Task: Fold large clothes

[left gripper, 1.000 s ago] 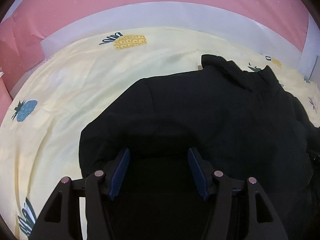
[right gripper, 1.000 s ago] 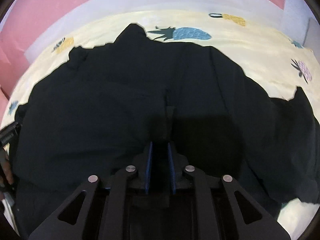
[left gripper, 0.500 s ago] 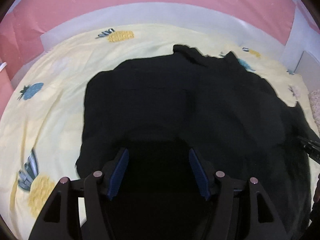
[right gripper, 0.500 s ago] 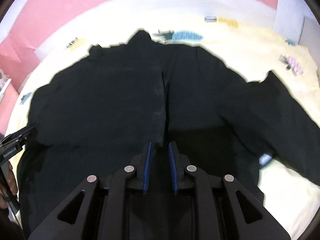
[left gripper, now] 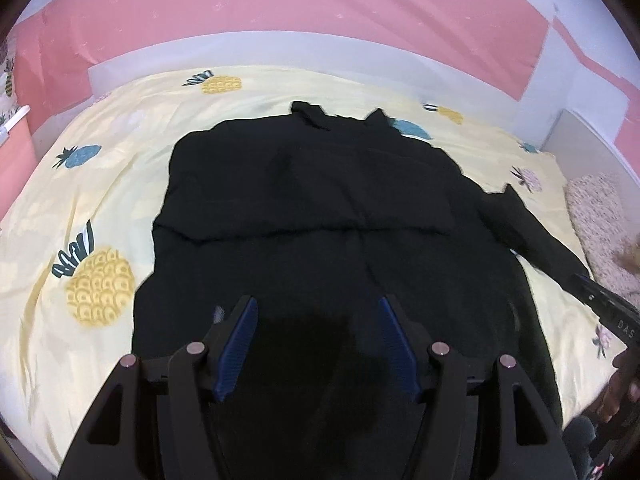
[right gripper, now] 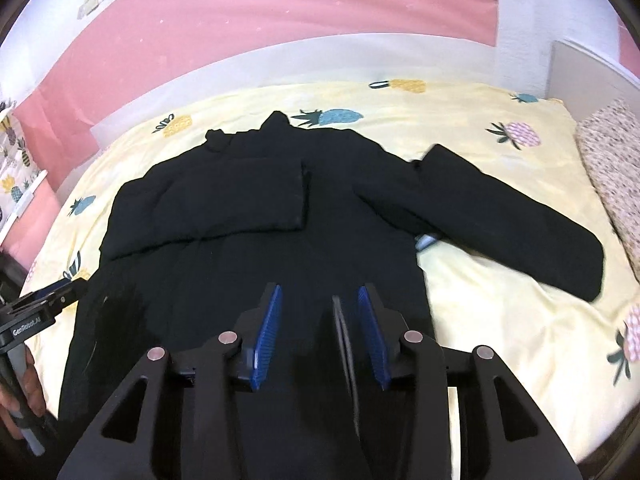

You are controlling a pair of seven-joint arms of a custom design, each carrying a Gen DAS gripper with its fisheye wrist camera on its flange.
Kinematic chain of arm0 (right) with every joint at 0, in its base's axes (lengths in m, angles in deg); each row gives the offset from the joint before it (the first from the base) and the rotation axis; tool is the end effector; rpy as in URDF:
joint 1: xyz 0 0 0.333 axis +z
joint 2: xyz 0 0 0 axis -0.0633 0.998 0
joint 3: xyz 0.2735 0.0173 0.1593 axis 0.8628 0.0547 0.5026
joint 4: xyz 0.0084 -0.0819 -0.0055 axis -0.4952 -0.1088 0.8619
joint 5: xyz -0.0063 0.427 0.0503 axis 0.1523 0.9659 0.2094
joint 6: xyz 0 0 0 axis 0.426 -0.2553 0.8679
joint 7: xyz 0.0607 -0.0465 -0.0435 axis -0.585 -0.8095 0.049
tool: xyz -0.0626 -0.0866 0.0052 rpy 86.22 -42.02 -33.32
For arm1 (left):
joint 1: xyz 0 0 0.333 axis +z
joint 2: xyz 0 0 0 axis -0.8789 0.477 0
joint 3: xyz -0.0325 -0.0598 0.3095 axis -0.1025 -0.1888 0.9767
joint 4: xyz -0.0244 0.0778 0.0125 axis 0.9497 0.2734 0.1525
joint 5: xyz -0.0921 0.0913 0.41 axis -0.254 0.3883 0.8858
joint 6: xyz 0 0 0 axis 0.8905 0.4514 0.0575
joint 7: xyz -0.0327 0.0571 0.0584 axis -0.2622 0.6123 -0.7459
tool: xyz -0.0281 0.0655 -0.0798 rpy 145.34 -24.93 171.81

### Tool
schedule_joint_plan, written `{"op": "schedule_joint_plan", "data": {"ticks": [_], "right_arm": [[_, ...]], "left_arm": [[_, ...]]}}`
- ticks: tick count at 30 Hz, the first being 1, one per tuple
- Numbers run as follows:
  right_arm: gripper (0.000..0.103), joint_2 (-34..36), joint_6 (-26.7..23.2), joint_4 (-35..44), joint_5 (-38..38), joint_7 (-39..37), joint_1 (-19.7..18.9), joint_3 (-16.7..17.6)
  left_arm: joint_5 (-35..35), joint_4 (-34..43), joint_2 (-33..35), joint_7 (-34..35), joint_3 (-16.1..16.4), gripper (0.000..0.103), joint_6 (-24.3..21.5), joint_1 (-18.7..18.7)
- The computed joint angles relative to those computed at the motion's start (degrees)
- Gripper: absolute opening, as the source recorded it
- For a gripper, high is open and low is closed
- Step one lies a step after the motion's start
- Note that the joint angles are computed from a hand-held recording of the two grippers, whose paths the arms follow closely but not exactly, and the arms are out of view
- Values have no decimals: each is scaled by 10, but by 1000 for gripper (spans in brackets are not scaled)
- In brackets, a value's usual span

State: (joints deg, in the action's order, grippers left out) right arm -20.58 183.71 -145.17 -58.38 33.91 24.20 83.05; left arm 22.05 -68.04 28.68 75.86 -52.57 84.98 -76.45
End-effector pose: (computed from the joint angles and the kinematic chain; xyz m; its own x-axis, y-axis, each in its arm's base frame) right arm 0.7401 0.3636 0.4296 0.2610 -0.9591 -0.1093 -0.7403 -0.1261 -0.6603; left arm 0.6495 -0.2779 0.4378 0.1537 -0.9747 0.1622 -0.7489 -0.2219 -0.6245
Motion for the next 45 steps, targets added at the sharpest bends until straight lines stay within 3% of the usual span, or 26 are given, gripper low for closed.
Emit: {"op": "schedule_joint_plan", "data": {"ticks": [10,16,21,25,31,33,35,45], "right_arm": [[41,-107,69,-165,-7,24,-8,-10],[41,-127,106,-208,-22,77,-8,-38],[41,-125,111,-216,-10,102,-30,-42],[41,-111,106,-207,-5,122,-45,-50],[42,-65,100,-171,63,134,-104,-28],[56,-41,98,-149,104,121,-138,-3],[61,-21,92,-129,132,117,-156,5],[61,88,75,-3,224,98,-227,40]], "left_arm": [[24,-9,-22,-2,-16,65,-11,-22],[19,38,8,22,-20,65,-21,-33],[2,105,55,56,-20,65,-35,-46],[-16,160,96,88,-19,65,-53,-58],[-51,267,172,144,-15,65,-96,-76],[-59,305,197,159,-11,65,-109,-83],[-65,339,221,171,-6,65,-119,-90],[-101,428,290,213,7,65,-159,-100]]}}
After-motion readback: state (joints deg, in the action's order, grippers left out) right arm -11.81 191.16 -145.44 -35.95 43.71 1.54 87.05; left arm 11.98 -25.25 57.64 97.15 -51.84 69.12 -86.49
